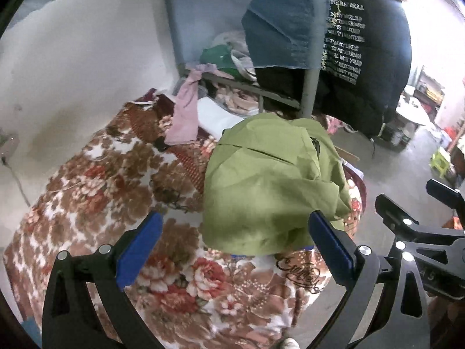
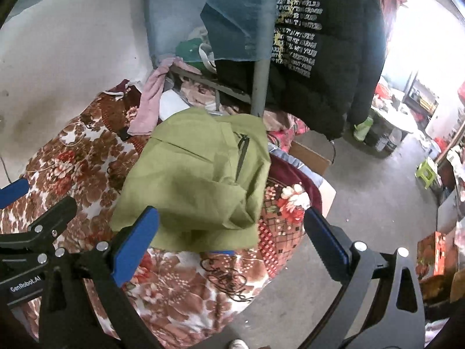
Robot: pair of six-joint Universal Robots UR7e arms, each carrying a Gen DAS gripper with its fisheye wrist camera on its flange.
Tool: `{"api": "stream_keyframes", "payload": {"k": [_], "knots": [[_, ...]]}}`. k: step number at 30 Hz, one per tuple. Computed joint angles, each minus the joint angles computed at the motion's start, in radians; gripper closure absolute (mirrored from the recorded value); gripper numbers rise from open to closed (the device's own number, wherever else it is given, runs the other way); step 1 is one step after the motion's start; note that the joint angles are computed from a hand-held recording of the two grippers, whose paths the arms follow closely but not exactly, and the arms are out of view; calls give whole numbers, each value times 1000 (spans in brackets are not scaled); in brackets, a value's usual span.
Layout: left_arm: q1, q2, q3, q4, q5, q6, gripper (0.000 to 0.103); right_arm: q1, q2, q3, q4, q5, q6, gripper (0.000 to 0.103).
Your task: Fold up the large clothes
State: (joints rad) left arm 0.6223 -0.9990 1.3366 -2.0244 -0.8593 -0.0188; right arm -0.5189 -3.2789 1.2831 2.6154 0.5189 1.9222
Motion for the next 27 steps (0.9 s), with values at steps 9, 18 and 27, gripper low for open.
{"api": "stream_keyframes", "payload": {"k": [9,18,27], "knots": [[-87,-80,120,25,156,-149,5,56,-19,114,-39,14,-82,5],[-121,-114,150,83,211,-226,5,89,-31,160,-38,21,-122,5],[-142,-127,165,98,232,-256,5,104,-26,172,-45,23,-129,5]]}}
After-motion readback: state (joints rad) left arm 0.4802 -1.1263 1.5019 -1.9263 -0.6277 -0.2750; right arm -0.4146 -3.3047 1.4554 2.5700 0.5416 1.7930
